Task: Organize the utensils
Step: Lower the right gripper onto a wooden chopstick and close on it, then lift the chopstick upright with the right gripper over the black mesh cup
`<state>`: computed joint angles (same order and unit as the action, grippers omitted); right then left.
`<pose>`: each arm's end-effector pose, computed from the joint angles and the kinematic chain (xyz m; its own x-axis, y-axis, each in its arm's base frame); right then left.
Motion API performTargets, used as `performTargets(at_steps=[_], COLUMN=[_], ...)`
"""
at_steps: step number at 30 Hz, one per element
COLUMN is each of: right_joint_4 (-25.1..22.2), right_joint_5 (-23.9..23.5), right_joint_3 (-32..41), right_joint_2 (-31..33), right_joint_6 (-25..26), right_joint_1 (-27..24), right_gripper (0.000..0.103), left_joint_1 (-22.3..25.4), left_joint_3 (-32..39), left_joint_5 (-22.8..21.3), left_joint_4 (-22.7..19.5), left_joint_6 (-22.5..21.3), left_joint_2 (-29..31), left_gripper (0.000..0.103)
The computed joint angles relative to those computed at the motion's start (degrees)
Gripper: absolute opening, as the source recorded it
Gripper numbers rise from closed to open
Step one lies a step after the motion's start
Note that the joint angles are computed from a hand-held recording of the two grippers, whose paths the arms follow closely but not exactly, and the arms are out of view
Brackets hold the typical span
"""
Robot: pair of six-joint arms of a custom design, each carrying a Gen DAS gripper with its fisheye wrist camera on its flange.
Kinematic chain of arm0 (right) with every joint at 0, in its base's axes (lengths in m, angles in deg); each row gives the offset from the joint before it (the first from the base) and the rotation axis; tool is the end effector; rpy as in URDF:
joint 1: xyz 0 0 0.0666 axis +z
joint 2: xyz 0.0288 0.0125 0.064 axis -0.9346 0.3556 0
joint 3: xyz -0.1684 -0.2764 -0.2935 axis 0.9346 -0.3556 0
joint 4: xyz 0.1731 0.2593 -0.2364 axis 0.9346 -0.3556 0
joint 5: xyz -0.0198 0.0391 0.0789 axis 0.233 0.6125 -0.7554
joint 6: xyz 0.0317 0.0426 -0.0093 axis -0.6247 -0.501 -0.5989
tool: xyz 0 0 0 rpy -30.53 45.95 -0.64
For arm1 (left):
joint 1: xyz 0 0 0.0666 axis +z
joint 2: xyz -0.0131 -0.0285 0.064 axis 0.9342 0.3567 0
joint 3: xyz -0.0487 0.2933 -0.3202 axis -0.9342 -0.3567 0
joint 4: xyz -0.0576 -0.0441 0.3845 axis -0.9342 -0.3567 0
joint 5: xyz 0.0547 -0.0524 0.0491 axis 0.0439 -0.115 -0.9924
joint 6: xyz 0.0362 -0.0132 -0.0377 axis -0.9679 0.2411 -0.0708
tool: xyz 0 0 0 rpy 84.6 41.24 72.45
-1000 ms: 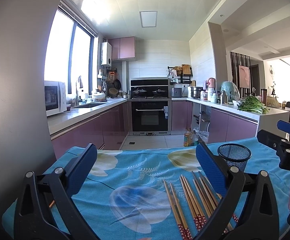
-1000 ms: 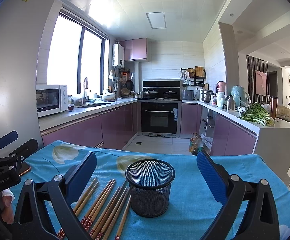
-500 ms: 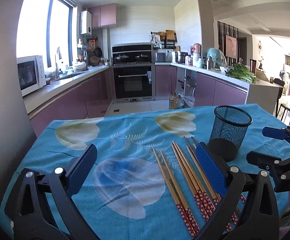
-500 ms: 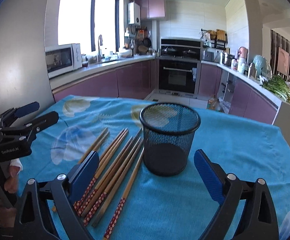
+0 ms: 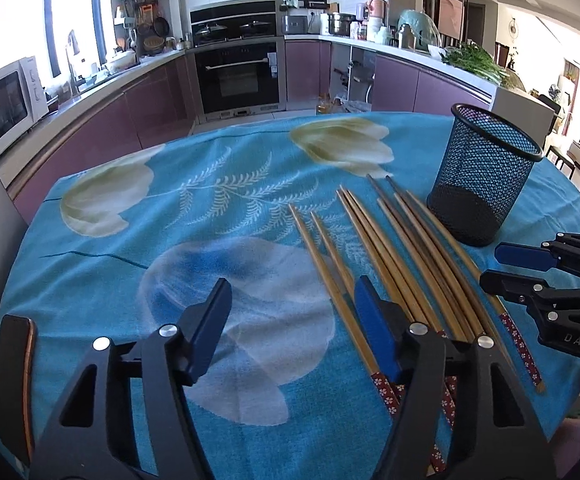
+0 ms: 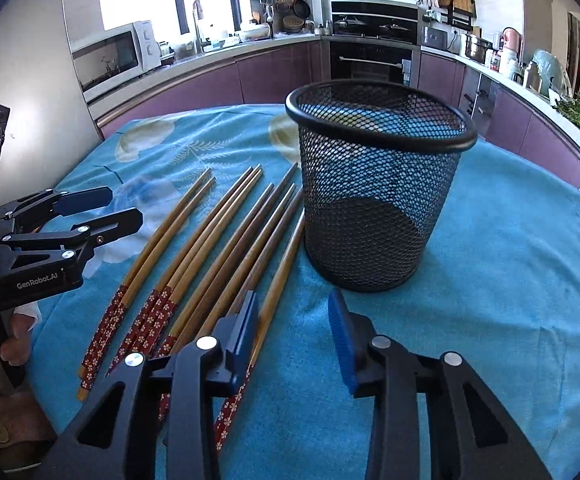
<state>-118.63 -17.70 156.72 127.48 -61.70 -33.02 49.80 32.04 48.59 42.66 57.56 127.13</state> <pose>0.3544 0.2534 0.4219 -0.7273 -0.1891 -0.6597 -0.3394 0.9346 0.1063 0.3790 -0.1290 0.4236 -0.6845 0.1822 -0.7059 0.2185 0.9750 0.0398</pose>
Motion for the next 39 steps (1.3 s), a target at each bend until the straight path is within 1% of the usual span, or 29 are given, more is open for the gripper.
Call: performTargets(at_steps=[1, 2, 4, 6, 8, 11, 14, 17, 19, 20, 22, 23, 24, 27, 29, 33, 39], right_joint_4=[-0.42, -0.99, -2.02, -2.98, -3.66, -4.12, -4.47, -4.41, -4.20, -3.99, -3.47, -3.32, -3.08, -2.56, -2.10, -0.48, 2.81], right_joint_5=[-0.05, 0.01, 0.04, 0.12, -0.38, 0.10, 0.46, 0.28, 0.41, 0.43, -0.48, -1.04, -2.27, -3.15, -3.77, -6.06, -10.20], right_joint_3=[0.09, 0.34, 0.88, 1.33, 1.82, 2.62, 3.54, 4.17, 4.29, 4.21, 3.93, 3.83, 3.65, 3.09, 2.58, 1.34, 0.15], right_joint_2=[0.06, 0.23, 0.50, 0.65, 0.97, 1.78, 2.71, 3.43, 3.65, 3.65, 3.49, 3.39, 3.25, 2.67, 2.15, 0.29, -3.57], right_joint_6=[-0.08, 0.08, 0.34, 0.53, 0.15, 0.52, 0.90, 0.77, 0.85, 0.78, 0.46, 0.15, -0.14, -0.71, -0.81, -0.57, -0.07], right_joint_1=[0.02, -0.06, -0.20, -0.38, -0.64, -0.67, -0.72, -0.89, -0.84, -0.86, -1.23, -1.32, -1.67, -1.95, -1.97, -2.40, -3.59], right_gripper=[0.034, 0.034, 0.029, 0.026, 0.026, 0.026, 0.027, 0.030, 0.032, 0.031, 0.023, 0.019, 0.008, 0.006, 0.006, 0.006, 0.006], left_joint_1=[0.14, 0.25, 0.49, 0.78, 1.08, 1.31, 1.08, 0.73, 0.90, 1.04, 1.09, 1.11, 1.09, 1.17, 1.40, 1.90, 3.03], left_joint_3=[0.52, 0.93, 1.65, 1.85, 2.14, 3.04, 4.02, 4.60, 5.13, 5.40, 5.58, 5.60, 5.54, 4.88, 4.57, 3.91, 4.35], left_joint_5=[0.57, 1.10, 2.21, 3.17, 4.07, 5.13, 5.00, 4.16, 4.94, 5.36, 5.76, 6.07, 6.20, 6.69, 6.96, 7.47, 11.71], left_joint_4=[-0.91, -1.77, -3.24, -3.72, -3.96, -4.61, -5.45, -5.49, -5.80, -5.99, -6.04, -6.01, -5.88, -5.36, -5.34, -5.36, -5.85], left_joint_6=[-0.08, -0.09, -0.14, -0.46, -0.69, -0.90, -1.70, -2.52, -2.45, -2.32, -1.77, -1.31, -0.78, 0.80, 1.76, 1.97, 0.93], left_joint_2=[0.55, 0.99, 1.85, 2.16, 2.47, 3.38, 4.65, 5.54, 5.96, 6.18, 6.35, 6.37, 6.33, 5.74, 5.29, 3.80, 0.42], left_gripper=[0.055, 0.054, 0.051, 0.050, 0.050, 0.050, 0.049, 0.041, 0.032, 0.030, 0.017, 0.014, 0.013, 0.008, 0.008, 0.008, 0.008])
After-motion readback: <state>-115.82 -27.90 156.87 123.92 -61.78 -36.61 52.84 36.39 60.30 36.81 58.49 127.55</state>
